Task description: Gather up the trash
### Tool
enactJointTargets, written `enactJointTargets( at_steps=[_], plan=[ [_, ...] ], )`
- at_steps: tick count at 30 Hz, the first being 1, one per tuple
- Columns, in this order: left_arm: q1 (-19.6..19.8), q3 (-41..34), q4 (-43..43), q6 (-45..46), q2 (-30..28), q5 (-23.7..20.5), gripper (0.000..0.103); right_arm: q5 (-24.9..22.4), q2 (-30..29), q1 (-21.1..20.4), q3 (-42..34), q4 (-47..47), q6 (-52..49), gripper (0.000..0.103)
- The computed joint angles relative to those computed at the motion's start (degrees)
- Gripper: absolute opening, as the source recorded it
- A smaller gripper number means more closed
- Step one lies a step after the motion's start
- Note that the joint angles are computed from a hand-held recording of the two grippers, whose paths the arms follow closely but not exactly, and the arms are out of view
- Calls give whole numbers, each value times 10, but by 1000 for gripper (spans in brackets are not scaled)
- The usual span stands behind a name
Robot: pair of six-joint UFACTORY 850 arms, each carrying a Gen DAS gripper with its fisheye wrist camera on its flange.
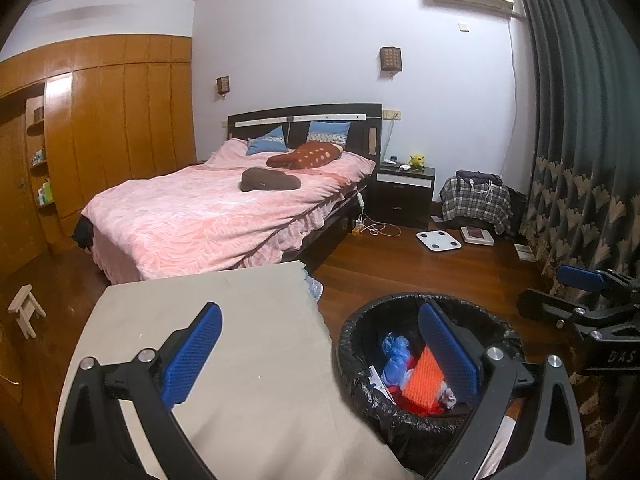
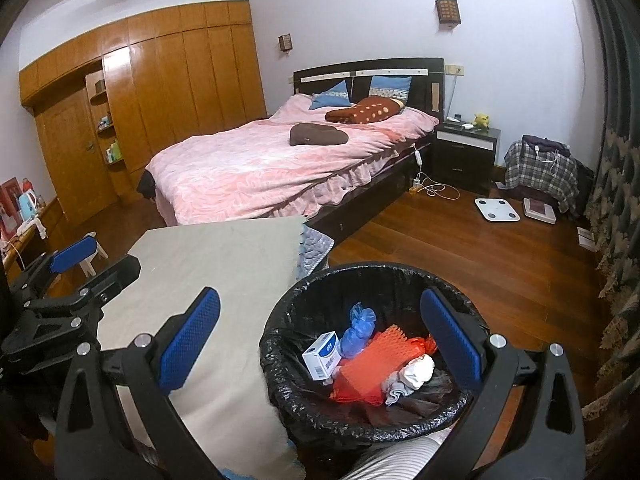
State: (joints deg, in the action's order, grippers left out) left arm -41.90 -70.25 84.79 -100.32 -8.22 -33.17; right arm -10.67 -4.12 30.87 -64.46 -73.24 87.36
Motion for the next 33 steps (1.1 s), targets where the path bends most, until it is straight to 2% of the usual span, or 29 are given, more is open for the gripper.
enactJointTargets(
  at_steps=[33],
  plan=[
    [1,2,-13,6,1,-2,97,-3,-9,4,-8,18,-16,98]
  ],
)
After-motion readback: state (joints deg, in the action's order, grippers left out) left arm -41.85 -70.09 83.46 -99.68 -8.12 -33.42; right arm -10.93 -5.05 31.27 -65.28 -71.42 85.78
